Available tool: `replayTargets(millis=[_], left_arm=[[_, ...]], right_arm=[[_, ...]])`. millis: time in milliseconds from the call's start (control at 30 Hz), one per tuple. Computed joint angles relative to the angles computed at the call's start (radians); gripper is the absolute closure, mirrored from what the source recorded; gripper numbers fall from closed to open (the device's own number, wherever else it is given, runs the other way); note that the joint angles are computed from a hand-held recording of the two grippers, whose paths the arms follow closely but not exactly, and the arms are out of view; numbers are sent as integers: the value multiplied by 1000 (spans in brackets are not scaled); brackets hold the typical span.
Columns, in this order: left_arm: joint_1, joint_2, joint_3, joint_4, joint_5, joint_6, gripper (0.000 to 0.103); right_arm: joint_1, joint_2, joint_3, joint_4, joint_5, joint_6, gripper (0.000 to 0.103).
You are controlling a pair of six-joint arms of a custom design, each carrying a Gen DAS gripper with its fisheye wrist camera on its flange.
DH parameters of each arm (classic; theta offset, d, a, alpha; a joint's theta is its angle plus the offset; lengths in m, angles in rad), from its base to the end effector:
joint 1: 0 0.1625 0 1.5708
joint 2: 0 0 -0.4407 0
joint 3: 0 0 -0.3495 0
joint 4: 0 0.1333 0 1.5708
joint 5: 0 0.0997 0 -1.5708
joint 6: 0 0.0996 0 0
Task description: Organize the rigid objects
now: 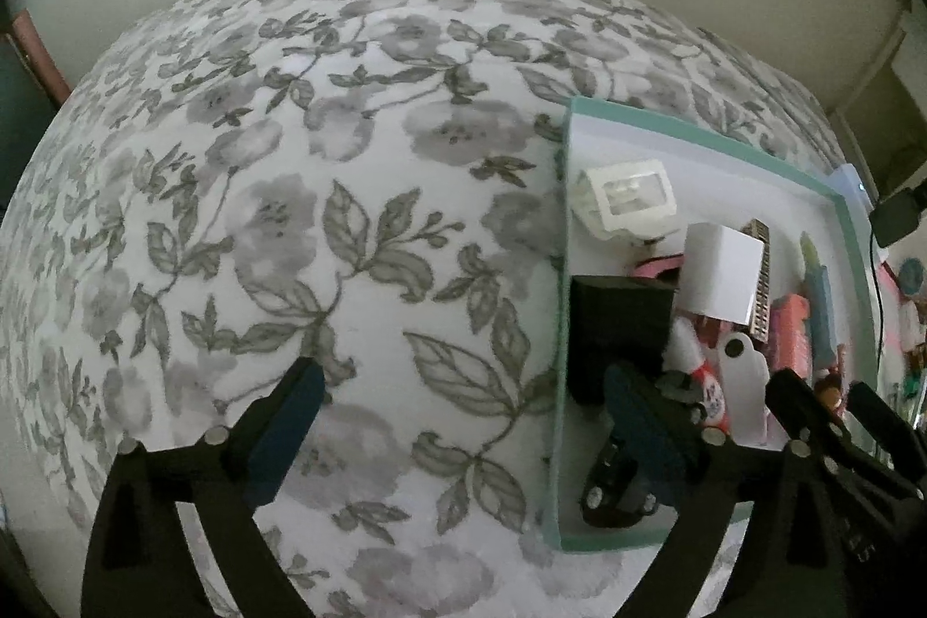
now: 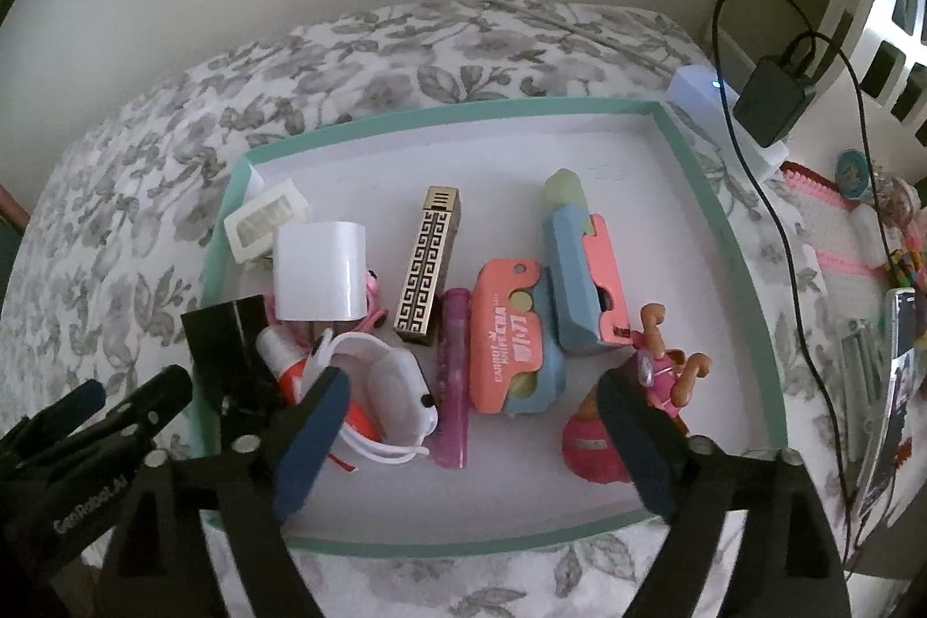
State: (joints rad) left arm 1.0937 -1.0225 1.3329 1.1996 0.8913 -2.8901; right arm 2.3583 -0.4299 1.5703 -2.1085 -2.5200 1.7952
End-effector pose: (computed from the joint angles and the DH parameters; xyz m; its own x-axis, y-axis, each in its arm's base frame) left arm -0.0408 -0.5054 0.3485 -0.5722 0.5338 -0.6226 0.6203 0.7783 0.0972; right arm 0.4590 -0.3832 -0.0757 -0.5503 0.7309 0.4036 0.2121 0.5900 -0.7791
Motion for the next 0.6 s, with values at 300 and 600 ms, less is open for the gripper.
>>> replayTargets(millis=[300,600], left_arm=[[8,-1,-17,-8,0,-2,4],[-43,-113,72,-157,-82,142,4]], right_arm=[[3,5,-3,2,-15,17,0],[29,17,-52,71,-23,62,0]])
